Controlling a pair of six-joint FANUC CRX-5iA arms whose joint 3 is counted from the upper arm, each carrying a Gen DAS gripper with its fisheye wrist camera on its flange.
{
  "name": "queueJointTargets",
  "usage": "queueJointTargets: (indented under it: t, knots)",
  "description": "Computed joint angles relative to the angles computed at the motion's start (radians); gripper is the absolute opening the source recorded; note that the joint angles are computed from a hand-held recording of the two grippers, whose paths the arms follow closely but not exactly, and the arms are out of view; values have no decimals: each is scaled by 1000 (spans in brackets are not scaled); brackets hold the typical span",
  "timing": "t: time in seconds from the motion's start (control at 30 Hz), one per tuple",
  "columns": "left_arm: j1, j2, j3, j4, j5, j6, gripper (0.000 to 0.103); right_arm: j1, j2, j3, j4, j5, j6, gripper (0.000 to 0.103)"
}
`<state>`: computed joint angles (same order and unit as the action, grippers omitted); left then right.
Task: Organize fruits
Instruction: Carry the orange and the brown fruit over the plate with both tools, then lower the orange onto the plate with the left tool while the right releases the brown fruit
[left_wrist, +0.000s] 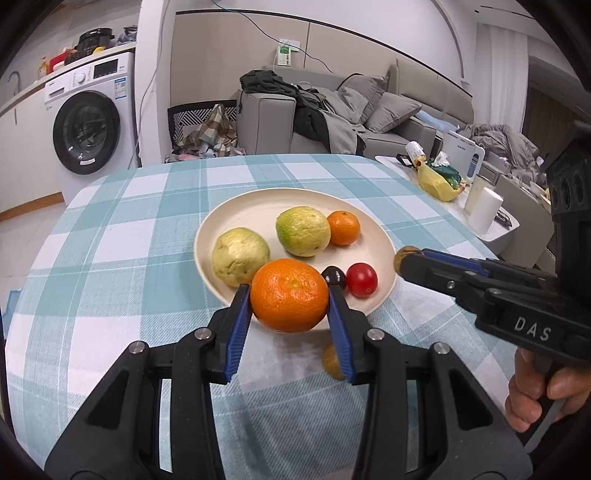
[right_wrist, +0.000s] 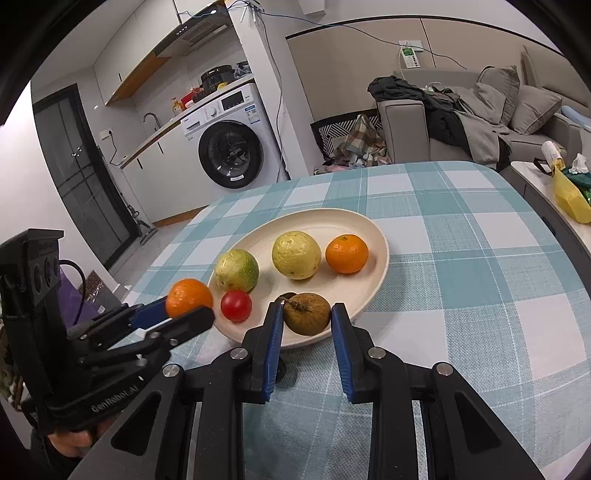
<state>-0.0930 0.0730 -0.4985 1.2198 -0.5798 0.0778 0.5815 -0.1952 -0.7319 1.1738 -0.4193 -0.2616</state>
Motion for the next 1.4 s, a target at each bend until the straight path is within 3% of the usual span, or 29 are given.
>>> queueJointTargets:
  t: [0.5, 1.4]
  knots:
    - [-56, 88, 84, -3, 67, 41, 38, -4, 79, 82, -101, -28, 55, 28]
    - [-54, 148, 157, -72, 36, 109, 38, -23, 122, 113, -147, -57, 68, 28]
